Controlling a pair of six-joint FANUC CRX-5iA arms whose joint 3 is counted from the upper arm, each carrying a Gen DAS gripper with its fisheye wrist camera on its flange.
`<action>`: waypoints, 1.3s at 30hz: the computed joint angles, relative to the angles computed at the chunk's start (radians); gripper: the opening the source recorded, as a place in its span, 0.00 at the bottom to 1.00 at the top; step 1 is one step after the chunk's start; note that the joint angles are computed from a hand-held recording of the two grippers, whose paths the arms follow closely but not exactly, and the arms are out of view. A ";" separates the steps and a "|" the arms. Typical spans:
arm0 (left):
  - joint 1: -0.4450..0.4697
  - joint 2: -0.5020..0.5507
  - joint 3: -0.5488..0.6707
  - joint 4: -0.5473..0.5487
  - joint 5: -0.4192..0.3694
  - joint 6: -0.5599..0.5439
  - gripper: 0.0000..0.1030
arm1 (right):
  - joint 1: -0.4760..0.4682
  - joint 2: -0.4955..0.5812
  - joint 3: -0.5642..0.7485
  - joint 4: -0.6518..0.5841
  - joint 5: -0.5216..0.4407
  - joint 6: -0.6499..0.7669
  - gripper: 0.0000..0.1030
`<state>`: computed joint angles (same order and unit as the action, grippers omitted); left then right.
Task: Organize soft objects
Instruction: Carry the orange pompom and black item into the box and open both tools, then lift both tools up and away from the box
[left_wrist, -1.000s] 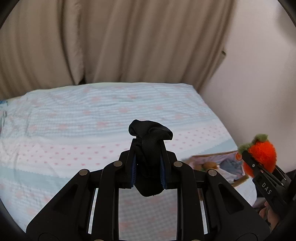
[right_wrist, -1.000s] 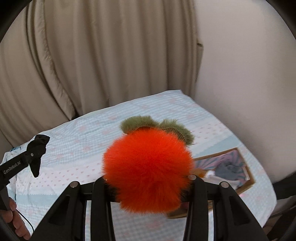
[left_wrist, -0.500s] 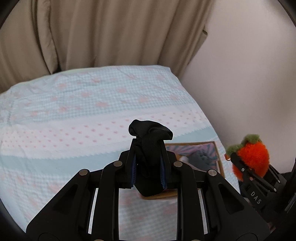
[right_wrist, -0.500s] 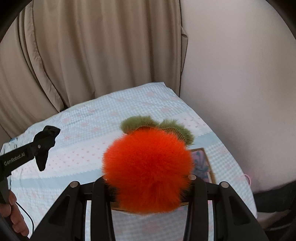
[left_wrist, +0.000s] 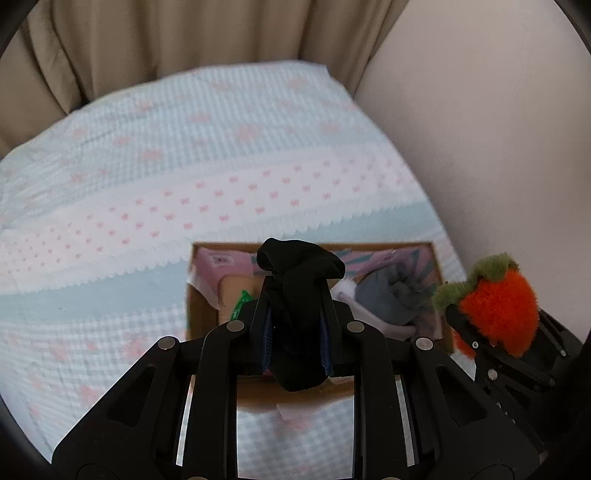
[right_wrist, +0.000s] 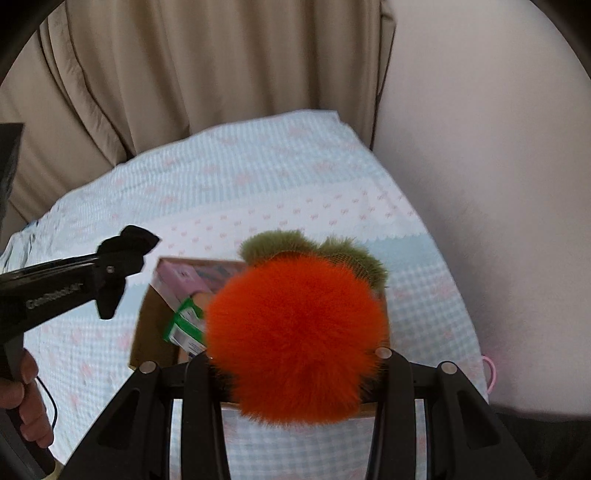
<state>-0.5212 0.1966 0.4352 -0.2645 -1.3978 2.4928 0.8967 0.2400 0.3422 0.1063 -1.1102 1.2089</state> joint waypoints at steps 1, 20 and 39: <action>0.009 0.016 -0.003 0.017 0.003 -0.010 0.17 | -0.006 0.011 0.005 -0.017 -0.003 0.021 0.36; 0.069 0.138 0.045 0.082 -0.064 -0.125 1.00 | -0.047 0.176 0.149 -0.221 -0.204 0.184 0.50; 0.024 0.100 0.162 0.008 -0.185 -0.132 1.00 | -0.037 0.082 0.096 -0.205 -0.197 0.130 1.00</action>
<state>-0.4973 0.2961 0.5971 -0.2560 -1.5832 2.3610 0.8601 0.3220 0.4386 -0.0989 -1.3068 1.3389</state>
